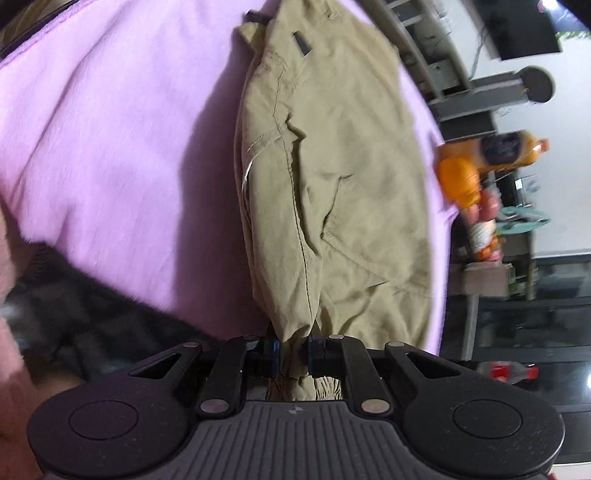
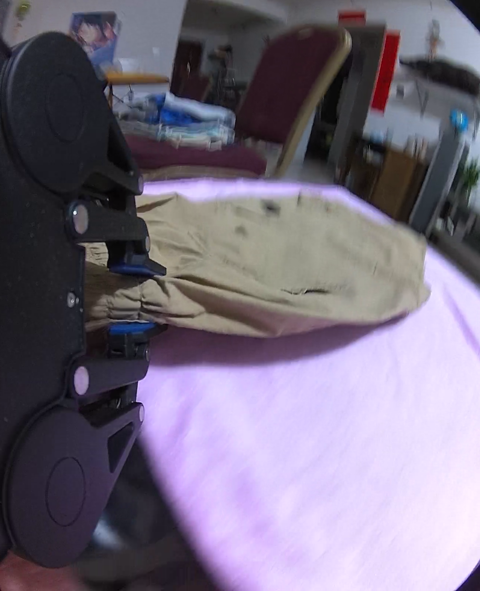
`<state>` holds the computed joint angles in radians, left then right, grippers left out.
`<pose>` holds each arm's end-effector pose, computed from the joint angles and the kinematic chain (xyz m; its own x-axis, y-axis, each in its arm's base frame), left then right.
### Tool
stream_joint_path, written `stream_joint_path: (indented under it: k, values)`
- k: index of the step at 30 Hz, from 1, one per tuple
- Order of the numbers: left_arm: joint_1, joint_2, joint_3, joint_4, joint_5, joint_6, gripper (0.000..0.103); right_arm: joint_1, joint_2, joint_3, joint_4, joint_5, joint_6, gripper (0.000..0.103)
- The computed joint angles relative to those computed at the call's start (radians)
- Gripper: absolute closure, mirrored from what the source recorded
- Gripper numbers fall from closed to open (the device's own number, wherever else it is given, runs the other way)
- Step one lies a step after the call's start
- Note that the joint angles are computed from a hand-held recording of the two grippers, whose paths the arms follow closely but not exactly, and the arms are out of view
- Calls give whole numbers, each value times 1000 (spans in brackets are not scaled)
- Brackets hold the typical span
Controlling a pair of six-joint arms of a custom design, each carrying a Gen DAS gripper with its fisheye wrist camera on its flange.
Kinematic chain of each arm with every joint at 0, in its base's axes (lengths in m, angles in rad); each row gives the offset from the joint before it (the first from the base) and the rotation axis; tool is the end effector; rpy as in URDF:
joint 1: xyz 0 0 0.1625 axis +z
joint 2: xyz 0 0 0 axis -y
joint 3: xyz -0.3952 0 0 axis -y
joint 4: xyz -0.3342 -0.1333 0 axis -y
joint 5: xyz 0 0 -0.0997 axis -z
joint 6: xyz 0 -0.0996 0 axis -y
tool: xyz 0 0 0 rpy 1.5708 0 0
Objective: Fold clothes
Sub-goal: 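Grasp the elastic cuffs with both grippers and lift them toward the waistband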
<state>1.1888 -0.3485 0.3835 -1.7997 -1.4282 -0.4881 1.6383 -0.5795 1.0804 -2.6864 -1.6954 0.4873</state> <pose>-0.1697 -0.8180 0.2082 -0.9918 -0.1235 -0.0328 -0.1124 0.9653 -0.2356 0.1721 -0.7524 0.1952 -0.9048 0.3857 -0.1803 0.4171 0.7181 -0.5571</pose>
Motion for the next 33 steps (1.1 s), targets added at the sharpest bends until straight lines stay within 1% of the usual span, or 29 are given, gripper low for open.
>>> stream_joint_path:
  k: [1, 3, 5, 6, 7, 8, 9, 10, 11, 12, 13, 16, 19, 23, 28, 29, 31, 32, 33]
  values:
    - [-4, -7, 13, -11, 9, 13, 92, -4, -6, 7, 2, 18, 7, 79]
    - [-10, -29, 57, -52, 19, 44, 92, -13, -17, 22, -1, 75, 7, 71]
    - [-8, -27, 49, -63, 13, 70, 92, -23, -28, 46, -9, 143, 1, 54]
    - [-5, -24, 48, -67, 4, 73, 92, -23, -31, 58, -16, 153, -8, 55]
    - [0, -22, 47, -69, -6, 74, 92, -19, -32, 71, -25, 147, -19, 55]
    - [5, -22, 52, -70, -7, 75, 92, -18, -28, 73, -33, 137, -27, 62]
    - [7, -20, 50, -66, -3, 78, 91, -18, -21, 69, -39, 124, -32, 72]
    - [11, -30, 72, -75, -6, 87, 89, -22, -17, 74, -55, 127, -21, 84]
    - [14, -29, 69, -69, -7, 90, 87, -28, -16, 84, -77, 141, -1, 84]
    - [13, -33, 78, -74, -5, 98, 79, -36, -24, 104, -101, 159, 19, 85]
    - [13, -38, 89, -81, -3, 106, 68, -41, -30, 123, -125, 175, 33, 85]
    - [6, -39, 105, -93, 4, 142, 61, -51, -28, 134, -161, 217, 64, 85]
    - [6, -41, 118, -76, 16, 180, 58, -56, -23, 142, -171, 227, 72, 85]
    - [15, -12, 65, -10, -7, 183, 53, -56, -26, 149, -167, 224, 68, 85]
    - [6, -29, 103, -23, 22, 242, 48, -58, -31, 159, -171, 227, 63, 85]
    - [6, -28, 101, -20, 17, 246, 48, -59, -31, 160, -171, 228, 63, 85]
    - [7, -25, 94, -11, 6, 255, 47, -60, -32, 162, -172, 231, 62, 85]
    - [5, -26, 100, -11, 3, 268, 48, -61, -32, 163, -173, 232, 62, 85]
    - [1, -36, 123, -26, 10, 287, 49, -61, -33, 164, -173, 233, 61, 85]
